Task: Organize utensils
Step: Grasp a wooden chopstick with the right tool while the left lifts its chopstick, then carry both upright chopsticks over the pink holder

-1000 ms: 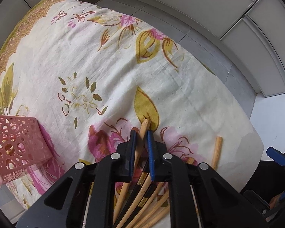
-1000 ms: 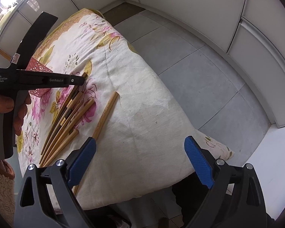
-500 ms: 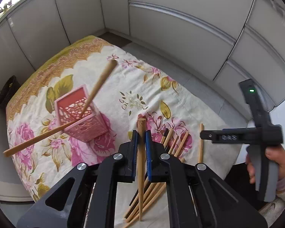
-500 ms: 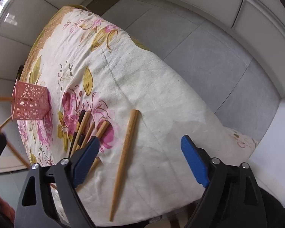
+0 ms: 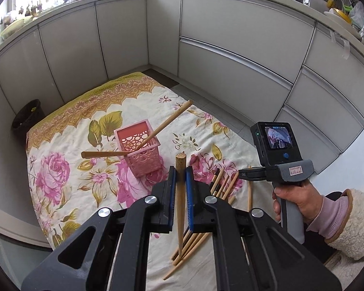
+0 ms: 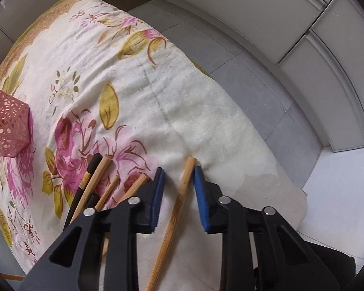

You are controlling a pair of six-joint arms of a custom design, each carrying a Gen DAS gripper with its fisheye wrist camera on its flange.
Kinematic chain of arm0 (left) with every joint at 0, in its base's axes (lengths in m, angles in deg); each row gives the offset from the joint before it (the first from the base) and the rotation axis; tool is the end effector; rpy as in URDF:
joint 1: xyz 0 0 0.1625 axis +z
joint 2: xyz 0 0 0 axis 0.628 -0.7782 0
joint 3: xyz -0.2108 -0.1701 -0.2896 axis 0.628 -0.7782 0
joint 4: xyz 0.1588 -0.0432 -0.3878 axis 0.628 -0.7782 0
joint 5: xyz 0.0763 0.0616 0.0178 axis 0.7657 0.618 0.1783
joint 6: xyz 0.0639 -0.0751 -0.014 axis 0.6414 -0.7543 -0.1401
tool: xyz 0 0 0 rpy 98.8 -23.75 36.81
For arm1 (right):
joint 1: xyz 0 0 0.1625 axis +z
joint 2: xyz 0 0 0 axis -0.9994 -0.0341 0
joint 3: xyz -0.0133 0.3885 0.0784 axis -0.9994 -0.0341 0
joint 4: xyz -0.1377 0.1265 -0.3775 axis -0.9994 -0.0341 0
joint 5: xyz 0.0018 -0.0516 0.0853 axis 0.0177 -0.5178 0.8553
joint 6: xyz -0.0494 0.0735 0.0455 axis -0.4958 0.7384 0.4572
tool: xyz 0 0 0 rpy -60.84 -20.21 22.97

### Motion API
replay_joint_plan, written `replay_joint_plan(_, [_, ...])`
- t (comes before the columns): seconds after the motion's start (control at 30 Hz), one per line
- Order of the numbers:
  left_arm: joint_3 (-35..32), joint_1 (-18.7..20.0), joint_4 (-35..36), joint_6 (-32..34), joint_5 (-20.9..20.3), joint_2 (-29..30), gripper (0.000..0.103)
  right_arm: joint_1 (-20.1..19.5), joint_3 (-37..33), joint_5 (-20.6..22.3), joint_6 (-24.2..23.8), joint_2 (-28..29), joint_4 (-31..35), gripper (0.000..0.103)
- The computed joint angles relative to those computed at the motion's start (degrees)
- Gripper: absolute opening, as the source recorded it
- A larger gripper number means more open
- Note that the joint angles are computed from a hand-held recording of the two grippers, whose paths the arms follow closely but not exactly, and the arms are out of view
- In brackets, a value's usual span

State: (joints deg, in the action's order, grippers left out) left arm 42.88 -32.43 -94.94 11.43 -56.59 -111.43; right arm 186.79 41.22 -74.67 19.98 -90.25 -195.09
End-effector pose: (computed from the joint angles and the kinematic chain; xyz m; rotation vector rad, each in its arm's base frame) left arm -0.5257 -0.2604 0.1775 0.6046 2.3446 -0.7254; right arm 0.1206 -0.3826 0.3435 -0.1344 -2.3391 0.2975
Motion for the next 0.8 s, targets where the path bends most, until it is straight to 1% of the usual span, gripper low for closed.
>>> replay_joint_plan(0.07, [0.5,-0.9,0.5,-2.4,1.0,-0.5,0.007,-1.0,1.6,4.2,-4.2,-2.3,-3.7,0.009])
replay_joint_plan(0.1, [0.7,-1.4,1.0,-4.2,1.7,-0.7,0.007,-0.8,2.8,4.2,-5.8,-3.2,-6.1,0.008])
replay_joint_plan(0.13, [0.8,-2.0,1.5,-6.0,2.3,-0.7,0.007,-0.1,4.6,3.9,-8.8,-4.5,-10.0,0.008])
replay_joint_plan(0.17, [1.0,-2.7,1.9,-8.2,3.1,-0.8,0.007,0.7,6.4,4.7,-12.7,-6.2,-13.9,0.008])
replay_joint_plan(0.23, [1.7,-4.1,2.1,-12.7,4.5,-0.9,0.007,3.4,9.1,5.3,-18.8,-9.1,-19.8,0.008])
replay_joint_plan(0.33, [2.2,-6.6,4.5,-20.7,7.6,-0.6,0.007,8.1,11.3,6.7,-25.8,-13.5,-25.1,0.008])
replay_joint_plan(0.4, [0.6,-8.1,9.7,-27.3,10.0,0.8,0.007,11.9,11.8,6.3,-30.3,-15.0,-29.4,0.008])
replay_joint_plan(0.43, [-0.7,-8.8,13.0,-30.9,11.2,1.8,0.007,13.2,11.6,6.5,-32.5,-15.1,-31.4,0.008])
replay_joint_plan(0.5, [-2.7,-9.8,17.8,-37.1,13.5,3.3,0.007,16.1,10.8,5.8,-34.0,-15.3,-33.1,0.008])
replay_joint_plan(0.53, [-3.8,-10.2,20.1,-40.3,14.2,4.0,0.007,17.7,10.5,5.2,-34.1,-15.5,-33.5,0.008])
replay_joint_plan(0.67, [-10.0,-11.7,34.1,-52.8,16.6,7.8,0.007,21.5,9.2,4.7,-35.9,-16.5,-35.8,0.008])
replay_joint_plan(0.8, [-13.9,-12.3,41.3,-58.6,17.1,9.6,0.007,25.1,6.9,4.8,-35.5,-17.0,-36.2,0.008])
